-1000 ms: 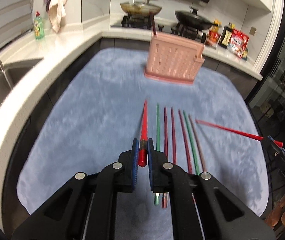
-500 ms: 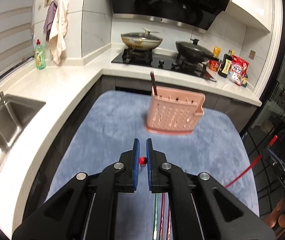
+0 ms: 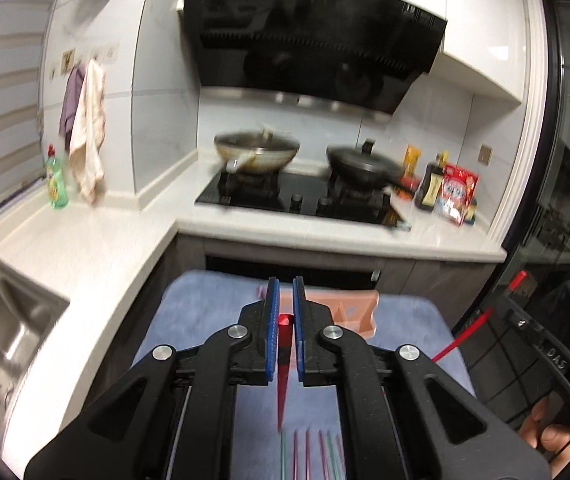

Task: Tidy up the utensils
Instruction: 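Lift and carry both red chopsticks with both tools to the pink holder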

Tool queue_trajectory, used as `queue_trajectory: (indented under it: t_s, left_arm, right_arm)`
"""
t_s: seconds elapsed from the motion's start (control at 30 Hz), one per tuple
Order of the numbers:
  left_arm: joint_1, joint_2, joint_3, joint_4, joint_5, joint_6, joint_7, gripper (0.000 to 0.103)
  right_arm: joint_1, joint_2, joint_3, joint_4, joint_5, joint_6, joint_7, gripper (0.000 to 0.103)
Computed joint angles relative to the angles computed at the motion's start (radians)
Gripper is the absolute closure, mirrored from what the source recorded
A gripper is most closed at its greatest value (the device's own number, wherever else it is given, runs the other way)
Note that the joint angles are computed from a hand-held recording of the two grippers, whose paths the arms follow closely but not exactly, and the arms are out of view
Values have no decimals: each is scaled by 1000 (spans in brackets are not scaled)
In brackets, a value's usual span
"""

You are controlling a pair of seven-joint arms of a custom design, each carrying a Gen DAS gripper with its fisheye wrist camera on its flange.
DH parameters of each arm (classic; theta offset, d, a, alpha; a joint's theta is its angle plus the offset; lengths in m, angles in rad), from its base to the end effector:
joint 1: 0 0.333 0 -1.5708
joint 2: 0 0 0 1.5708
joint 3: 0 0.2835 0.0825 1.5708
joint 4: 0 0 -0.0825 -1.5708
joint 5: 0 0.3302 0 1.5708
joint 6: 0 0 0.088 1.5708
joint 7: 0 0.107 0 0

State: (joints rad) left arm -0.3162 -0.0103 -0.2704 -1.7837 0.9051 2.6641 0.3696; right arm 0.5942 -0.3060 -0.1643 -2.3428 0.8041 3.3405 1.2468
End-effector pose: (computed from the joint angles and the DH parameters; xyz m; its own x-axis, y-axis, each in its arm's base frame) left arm 0.4500 -0.3274 0.6217 -0.0965 -0.9863 0.1339 -0.4696 -0.0735 -0.8798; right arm 0.4346 0.1045 0.5750 0.1232 -0.8943 -0.4302 -0.4149 0.3474 -0.8409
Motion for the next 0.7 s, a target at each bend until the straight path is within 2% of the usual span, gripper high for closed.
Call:
queue_trajectory:
  t_s: [0.17, 0.3, 0.4, 0.5, 0.7]
  left_arm:
    - [-26, 143, 18, 237, 57, -43, 4, 97]
    - [-63, 246, 59, 399, 58, -54, 32, 97]
    - [-91, 318, 95, 496, 52, -46, 50, 97]
    - [-118, 379, 139, 557, 69, -29, 35, 97]
    - [-131, 464, 165, 652, -31, -40, 112, 97]
  right_arm:
    - [117, 136, -139, 196, -9, -9, -18, 96]
    - [204, 243, -242, 357, 107, -45, -120, 96]
    - [179, 324, -232, 466, 239, -77, -243, 96]
    - [134, 387, -212, 514, 213, -109, -202, 96]
    - [55, 460, -151, 536, 173, -150, -153, 96]
